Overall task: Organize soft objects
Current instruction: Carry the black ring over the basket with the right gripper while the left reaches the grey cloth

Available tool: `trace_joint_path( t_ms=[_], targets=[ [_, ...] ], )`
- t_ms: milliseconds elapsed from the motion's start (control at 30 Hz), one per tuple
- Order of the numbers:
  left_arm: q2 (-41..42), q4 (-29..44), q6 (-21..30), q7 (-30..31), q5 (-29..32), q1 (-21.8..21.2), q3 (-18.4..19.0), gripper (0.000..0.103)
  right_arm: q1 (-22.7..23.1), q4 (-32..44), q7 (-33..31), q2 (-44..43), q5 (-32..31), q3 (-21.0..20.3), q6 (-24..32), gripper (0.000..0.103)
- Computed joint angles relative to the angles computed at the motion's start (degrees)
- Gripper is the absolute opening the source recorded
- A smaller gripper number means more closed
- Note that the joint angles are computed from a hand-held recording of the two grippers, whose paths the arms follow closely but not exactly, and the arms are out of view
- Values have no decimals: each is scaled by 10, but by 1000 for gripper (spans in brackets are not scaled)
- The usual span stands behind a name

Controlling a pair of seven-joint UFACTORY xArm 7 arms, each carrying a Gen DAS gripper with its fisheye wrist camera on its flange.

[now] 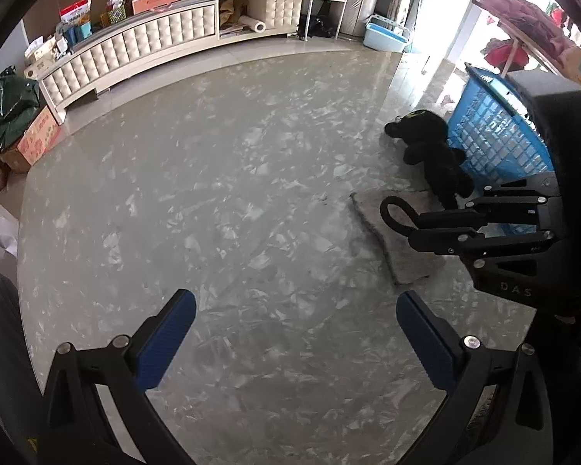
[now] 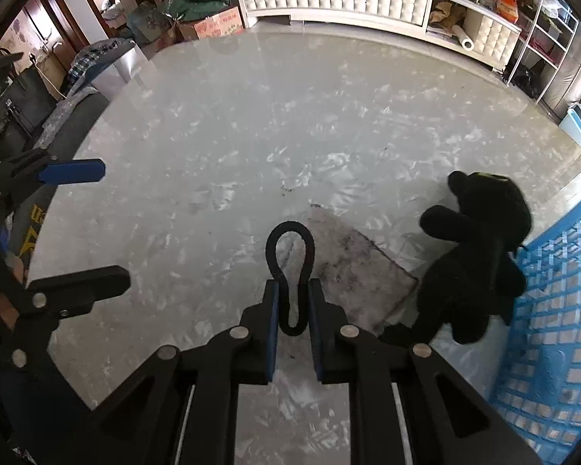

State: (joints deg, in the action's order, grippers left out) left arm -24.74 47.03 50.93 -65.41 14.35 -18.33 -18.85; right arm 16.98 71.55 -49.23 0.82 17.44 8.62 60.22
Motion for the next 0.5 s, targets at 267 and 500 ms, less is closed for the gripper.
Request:
trace_joint_path(
  t_ms=[267, 500],
  targets=[
    [44, 62, 12, 7, 23, 0, -6, 103, -29, 55, -38, -22, 22, -23, 64, 13],
    [102, 126, 19, 21, 46, -14, 1, 103, -66, 115, -61, -11, 32, -46, 93, 13]
  ],
)
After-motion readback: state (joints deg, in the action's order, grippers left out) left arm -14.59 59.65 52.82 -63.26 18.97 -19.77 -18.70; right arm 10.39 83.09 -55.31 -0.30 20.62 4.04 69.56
